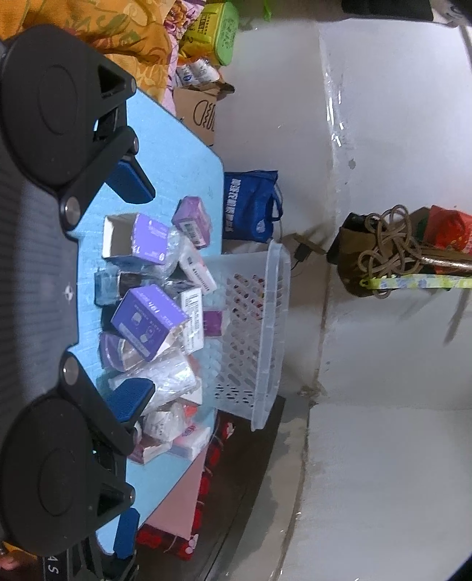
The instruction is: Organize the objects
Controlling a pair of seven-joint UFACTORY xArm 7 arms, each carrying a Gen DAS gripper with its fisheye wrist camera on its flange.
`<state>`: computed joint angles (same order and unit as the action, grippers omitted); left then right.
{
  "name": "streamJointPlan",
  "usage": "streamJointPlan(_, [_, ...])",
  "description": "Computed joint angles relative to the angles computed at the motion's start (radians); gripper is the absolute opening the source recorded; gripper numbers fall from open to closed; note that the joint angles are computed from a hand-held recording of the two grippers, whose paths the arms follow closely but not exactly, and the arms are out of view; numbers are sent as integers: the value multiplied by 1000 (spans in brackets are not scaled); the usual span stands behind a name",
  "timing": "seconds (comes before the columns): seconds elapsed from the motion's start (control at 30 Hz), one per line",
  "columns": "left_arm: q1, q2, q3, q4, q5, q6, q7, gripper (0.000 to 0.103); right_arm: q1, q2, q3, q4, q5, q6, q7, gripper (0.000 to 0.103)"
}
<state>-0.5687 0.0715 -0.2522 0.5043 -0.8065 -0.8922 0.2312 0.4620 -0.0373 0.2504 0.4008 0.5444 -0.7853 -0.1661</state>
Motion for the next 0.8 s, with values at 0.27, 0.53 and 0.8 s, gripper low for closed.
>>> streamJointPlan(0.27, [4, 21, 9, 1, 36, -52, 4, 103, -2, 1, -2, 9, -2, 11, -13, 103])
streamJointPlan(0.53, [5, -6, 8, 5, -2, 15, 36, 103, -7, -1, -5, 10, -16, 19, -4, 103])
streamJointPlan(0.8, [18, -14, 5, -3, 19, 51, 14, 103, -20, -1, -14, 12, -63, 27, 25, 103])
